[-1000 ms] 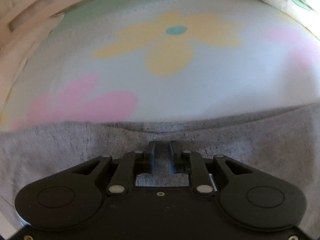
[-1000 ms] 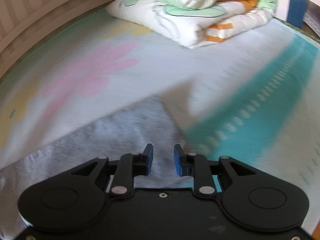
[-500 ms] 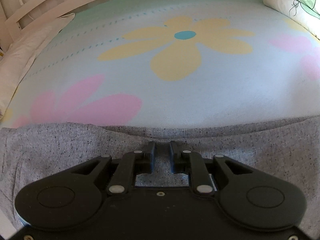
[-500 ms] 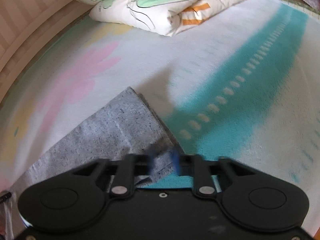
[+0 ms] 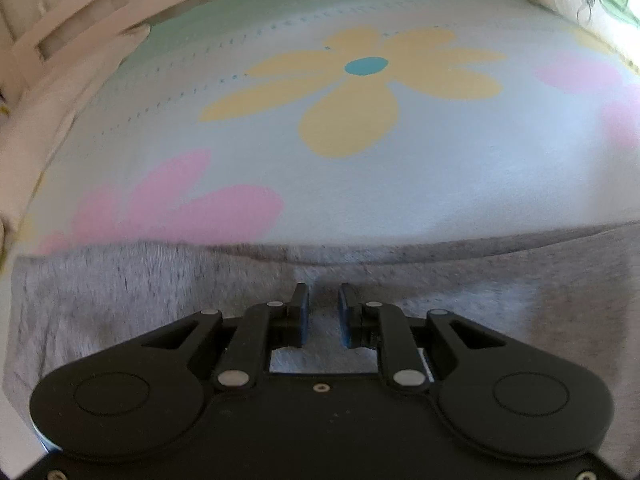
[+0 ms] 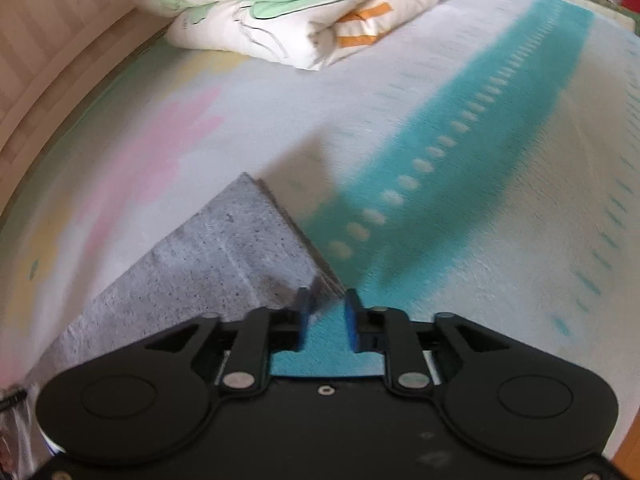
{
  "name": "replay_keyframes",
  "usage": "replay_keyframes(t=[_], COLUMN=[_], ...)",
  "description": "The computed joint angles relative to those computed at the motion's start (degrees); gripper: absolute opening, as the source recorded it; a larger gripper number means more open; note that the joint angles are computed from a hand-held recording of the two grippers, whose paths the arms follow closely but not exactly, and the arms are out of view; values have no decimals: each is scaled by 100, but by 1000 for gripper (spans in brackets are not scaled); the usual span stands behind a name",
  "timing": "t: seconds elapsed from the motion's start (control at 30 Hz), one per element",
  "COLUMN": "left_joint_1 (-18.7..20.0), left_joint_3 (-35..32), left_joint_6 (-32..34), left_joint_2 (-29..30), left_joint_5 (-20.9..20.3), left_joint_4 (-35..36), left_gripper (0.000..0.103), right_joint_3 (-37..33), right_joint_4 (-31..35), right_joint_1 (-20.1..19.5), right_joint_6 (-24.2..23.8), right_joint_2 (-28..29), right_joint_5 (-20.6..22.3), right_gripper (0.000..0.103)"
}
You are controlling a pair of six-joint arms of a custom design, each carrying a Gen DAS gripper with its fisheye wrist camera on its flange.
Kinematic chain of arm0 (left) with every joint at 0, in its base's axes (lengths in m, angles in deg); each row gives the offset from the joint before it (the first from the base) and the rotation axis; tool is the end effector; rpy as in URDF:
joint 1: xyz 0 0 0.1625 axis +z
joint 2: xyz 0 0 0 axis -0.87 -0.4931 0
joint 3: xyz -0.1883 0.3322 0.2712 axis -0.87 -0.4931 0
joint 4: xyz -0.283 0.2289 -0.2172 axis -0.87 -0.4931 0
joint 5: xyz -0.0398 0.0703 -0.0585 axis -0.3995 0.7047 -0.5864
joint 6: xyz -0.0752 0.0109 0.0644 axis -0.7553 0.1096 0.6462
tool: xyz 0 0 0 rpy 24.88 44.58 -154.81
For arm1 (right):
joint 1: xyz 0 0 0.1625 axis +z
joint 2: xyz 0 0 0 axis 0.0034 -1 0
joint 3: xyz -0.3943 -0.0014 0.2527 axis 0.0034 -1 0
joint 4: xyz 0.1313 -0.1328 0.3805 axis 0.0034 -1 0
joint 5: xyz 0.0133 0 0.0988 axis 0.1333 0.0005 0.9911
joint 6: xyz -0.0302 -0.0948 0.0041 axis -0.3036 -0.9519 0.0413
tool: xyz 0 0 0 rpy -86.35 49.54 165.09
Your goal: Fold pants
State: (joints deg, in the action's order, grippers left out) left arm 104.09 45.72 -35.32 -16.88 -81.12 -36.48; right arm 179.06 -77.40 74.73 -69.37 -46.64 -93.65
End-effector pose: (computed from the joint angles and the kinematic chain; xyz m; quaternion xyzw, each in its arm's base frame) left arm -0.2412 -0.5355 0.0906 0.0080 0.8415 -0.2829 0.4603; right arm -0.0607 -0.5969 0.4621 -0.0891 -0.9132 0.3051 0.2552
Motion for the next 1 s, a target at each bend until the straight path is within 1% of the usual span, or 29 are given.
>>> replay_keyframes(t=[0.03,0.13,0.23,0.3,0.37,0.47,0.67,0.73,0.77,0.8,0.83,0.9,1.0], left_joint_1=[-38,-166,-290,-372,-458,-569,-748,-763,-757,-749,-738,-708,-644], left_joint_3=[45,157,189,216,205,173,-197,-371,-454,-567,-675,-838,-1178], left_joint_6=[-43,-18,-60,74,238,654,1227,1389,1428,1437,1450,1561,1619], left_joint_2=[-29,-58,-36,-17,22,126,557,740,820,915,1015,1185,1462], left_joint_5=[-39,-122,-148,-186,-212,-258,-348,-429,-458,-479,-492,-540,-632], left_joint_4=[-80,-280,-276,-458,-641,-1068,-1493,-1667,-1692,-1665,-1675,-1782,-1668], left_gripper=[26,26,26,26,26,26,26,26,26,26,26,26,26], right_joint_3=[7,52,87,169,257,257,250,246,244,246,255,298,368], right_joint_4=[50,345,607,465,169,-70,-361,-423,-443,-475,-467,-527,-599], right_joint_1=[-30,-211,-343,-355,-343,-338,-487,-539,-546,-537,-531,-487,-417], right_joint_6=[97,511,864,903,927,1188,1725,1751,1715,1644,1540,1325,1044], right_joint_2=[-31,-168,-207,-174,-124,-16,95,112,118,122,101,46,-30], right_joint_5=[69,561,945,997,1028,1155,1639,1783,1817,1813,1818,1828,1773], right_gripper=[31,33,34,35,36,40,40,40,36,20,17,17,17])
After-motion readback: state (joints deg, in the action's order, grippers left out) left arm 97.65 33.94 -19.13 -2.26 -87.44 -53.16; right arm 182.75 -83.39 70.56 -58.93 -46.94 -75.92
